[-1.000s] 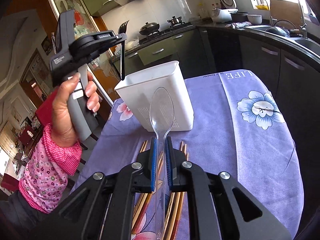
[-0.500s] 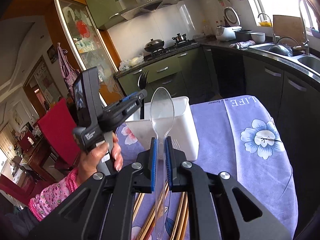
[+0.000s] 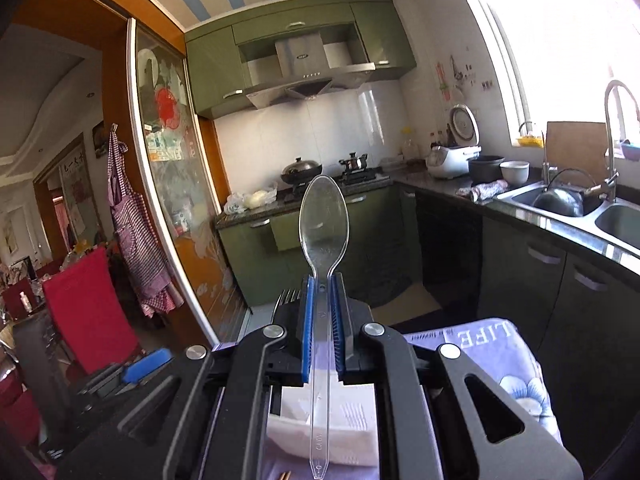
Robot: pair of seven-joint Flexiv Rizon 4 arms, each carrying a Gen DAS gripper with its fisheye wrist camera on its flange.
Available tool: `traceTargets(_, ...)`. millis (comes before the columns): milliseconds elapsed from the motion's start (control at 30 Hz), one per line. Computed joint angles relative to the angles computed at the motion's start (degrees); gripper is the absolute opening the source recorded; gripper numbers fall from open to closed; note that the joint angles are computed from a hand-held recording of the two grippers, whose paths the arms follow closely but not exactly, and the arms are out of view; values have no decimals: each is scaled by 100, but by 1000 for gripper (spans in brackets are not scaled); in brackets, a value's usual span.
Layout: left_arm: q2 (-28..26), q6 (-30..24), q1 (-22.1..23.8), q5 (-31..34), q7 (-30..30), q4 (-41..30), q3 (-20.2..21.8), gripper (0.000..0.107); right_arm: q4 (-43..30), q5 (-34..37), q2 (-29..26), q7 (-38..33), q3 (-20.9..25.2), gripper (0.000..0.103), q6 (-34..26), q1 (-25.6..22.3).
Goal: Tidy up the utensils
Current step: 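Drop the fork and spoon into the white holder, opening both grippers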
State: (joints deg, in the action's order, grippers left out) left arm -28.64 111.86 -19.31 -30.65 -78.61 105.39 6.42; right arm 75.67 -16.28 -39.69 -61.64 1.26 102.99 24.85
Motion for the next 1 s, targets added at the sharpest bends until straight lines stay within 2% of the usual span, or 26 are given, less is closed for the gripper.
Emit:
traceTargets(100,143,-32,-8,-16,4,217,71,35,-662,344,-452,130,-1054,9,113,642)
traceTargets(200,220,-61,72,43,-11,338,44,35,-1354,469,-938,216,-1540,9,-51,873)
traceTargets(267,230,-54,106,71,-27,370,34,35,-1610,404,-1145,243,-1458,9,-158,810)
traceTargets(400,160,-217,180,151,-57,260,-21,36,-1592,355,-1303,312,-1358,10,-176,740)
traceTargets(533,60,-478,422,389,-219,36,-253,36,-1177,368,-1270,223,-1325,9,75,738)
traceTargets(667,-82,-666,368,558,-371,-200,-172,36,-836,391,-1200,19,-1257,10,228,744)
traceTargets(733,-100,-750,452,657,-480,-270,-260,36,-648,462,-1146,-85,-1270,10,335,775)
traceTargets(867,-144,-890,466,831,-652,-411,-231,36,-340,465,-1029,-305,-1059,11,411,694)
traceTargets(1000,-185,-1057,581,973,-822,-563,-327,39,-14,430,-890,-499,-802,33,543,578)
